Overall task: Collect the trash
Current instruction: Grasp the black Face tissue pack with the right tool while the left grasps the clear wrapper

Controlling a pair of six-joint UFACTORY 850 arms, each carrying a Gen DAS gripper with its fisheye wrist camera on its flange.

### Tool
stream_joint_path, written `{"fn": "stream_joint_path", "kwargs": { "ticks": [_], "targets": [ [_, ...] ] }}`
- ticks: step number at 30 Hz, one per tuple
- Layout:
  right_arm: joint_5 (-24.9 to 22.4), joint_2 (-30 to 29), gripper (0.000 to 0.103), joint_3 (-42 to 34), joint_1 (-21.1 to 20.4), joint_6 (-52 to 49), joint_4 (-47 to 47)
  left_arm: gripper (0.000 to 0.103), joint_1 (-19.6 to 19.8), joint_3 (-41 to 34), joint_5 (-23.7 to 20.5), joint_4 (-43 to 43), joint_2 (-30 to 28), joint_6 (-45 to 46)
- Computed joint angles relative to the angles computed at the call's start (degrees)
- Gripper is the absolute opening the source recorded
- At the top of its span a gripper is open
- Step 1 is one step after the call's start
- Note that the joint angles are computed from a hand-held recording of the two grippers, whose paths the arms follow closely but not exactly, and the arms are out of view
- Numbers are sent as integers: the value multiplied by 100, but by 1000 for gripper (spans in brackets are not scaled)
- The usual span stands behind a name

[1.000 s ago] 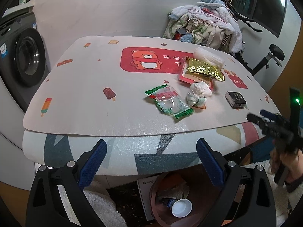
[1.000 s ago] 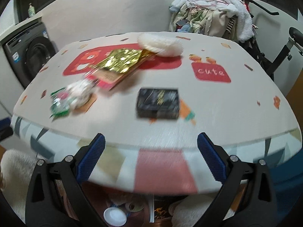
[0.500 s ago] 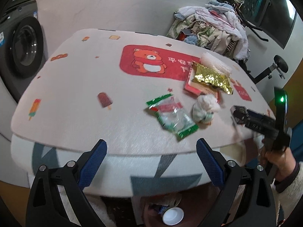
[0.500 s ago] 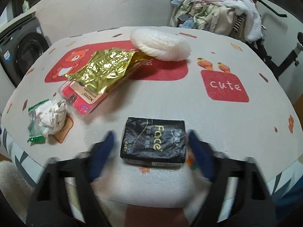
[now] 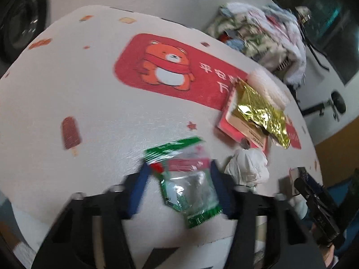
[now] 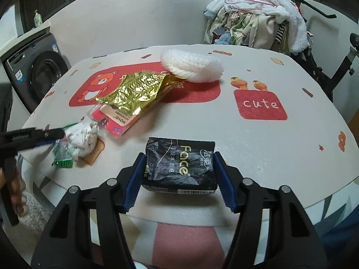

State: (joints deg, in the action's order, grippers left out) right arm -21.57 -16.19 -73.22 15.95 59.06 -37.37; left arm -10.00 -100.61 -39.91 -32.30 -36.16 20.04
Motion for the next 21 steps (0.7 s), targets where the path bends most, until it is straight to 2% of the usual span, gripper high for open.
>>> {"fn": "stream_joint_path", "kwargs": {
  "ticks": [3, 8, 12, 21],
  "targets": [
    [-36, 56, 61, 75, 18, 93, -97, 31, -34, 114, 237, 148, 76, 115],
    [12, 189, 61, 167, -4, 165, -2, 30, -16, 271, 525, 354, 257, 317],
    [-32, 343, 61, 251, 67, 363, -271, 30, 24, 420, 698, 402, 467, 424],
    [-101, 670, 61, 490, 271, 683, -487, 30, 89, 951, 921, 14, 1083, 1100]
  ]
}}
